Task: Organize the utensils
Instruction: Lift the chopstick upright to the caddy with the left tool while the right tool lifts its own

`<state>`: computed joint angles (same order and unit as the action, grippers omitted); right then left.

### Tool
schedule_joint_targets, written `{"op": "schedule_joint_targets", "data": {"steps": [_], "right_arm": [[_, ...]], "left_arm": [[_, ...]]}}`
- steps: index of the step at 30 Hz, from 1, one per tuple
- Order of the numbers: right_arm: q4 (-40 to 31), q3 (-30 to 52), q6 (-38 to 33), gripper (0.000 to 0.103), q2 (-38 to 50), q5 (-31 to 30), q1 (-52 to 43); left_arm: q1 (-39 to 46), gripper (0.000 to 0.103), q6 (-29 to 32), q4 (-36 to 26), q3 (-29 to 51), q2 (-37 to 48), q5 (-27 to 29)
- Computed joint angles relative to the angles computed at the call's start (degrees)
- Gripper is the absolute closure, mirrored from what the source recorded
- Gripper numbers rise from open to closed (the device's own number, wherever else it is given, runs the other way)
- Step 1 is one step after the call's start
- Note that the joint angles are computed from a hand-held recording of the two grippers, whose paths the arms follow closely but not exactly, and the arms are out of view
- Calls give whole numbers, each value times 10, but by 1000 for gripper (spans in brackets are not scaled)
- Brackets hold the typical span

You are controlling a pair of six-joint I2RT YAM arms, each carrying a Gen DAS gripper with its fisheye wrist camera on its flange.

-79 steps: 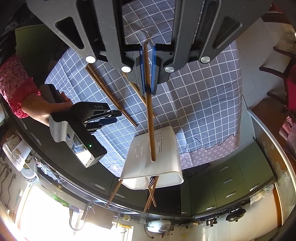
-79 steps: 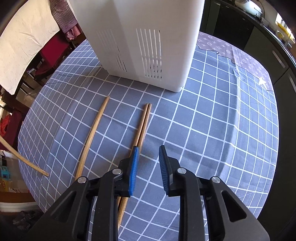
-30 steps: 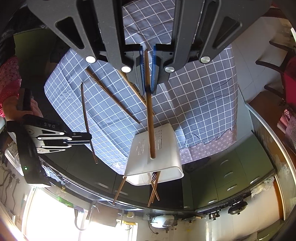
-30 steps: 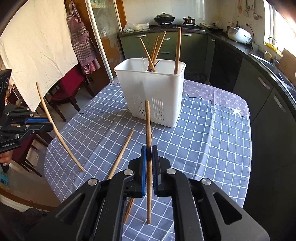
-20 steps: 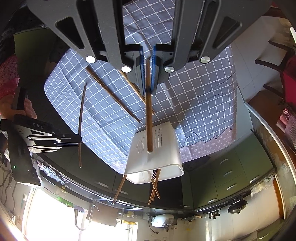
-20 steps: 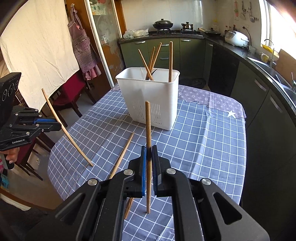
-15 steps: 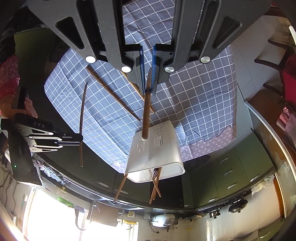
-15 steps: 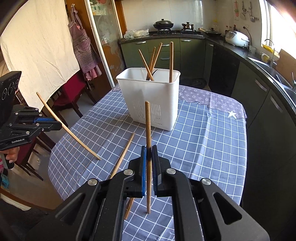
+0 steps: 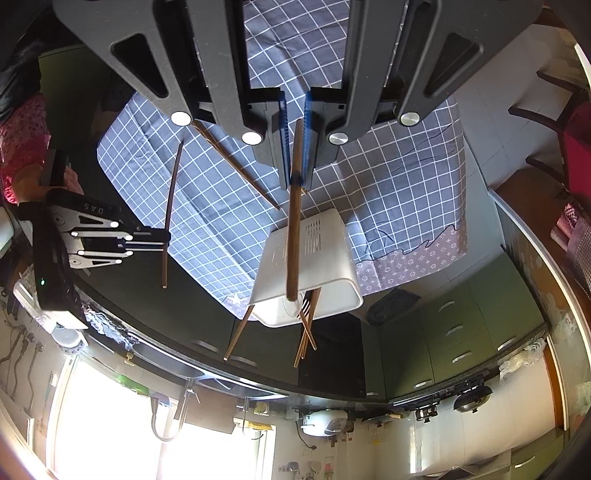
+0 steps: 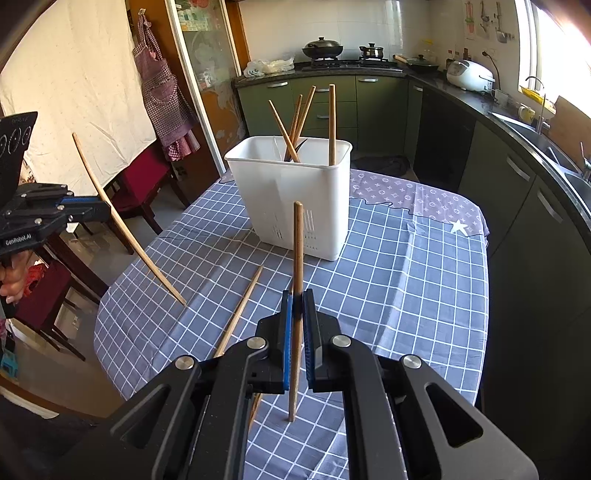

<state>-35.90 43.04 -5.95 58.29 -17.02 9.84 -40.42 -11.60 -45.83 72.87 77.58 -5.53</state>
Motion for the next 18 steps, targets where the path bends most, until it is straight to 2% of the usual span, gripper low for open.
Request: {"op": "schedule_joint_targets", "data": {"steps": [7, 18], "right_arm": [[0, 0, 0, 96, 1, -1, -1], [5, -1, -5, 96, 8, -9, -8]], "left_arm": [[14, 97, 24, -43, 121, 37, -7], [58, 97, 55, -118, 404, 182, -6]]}}
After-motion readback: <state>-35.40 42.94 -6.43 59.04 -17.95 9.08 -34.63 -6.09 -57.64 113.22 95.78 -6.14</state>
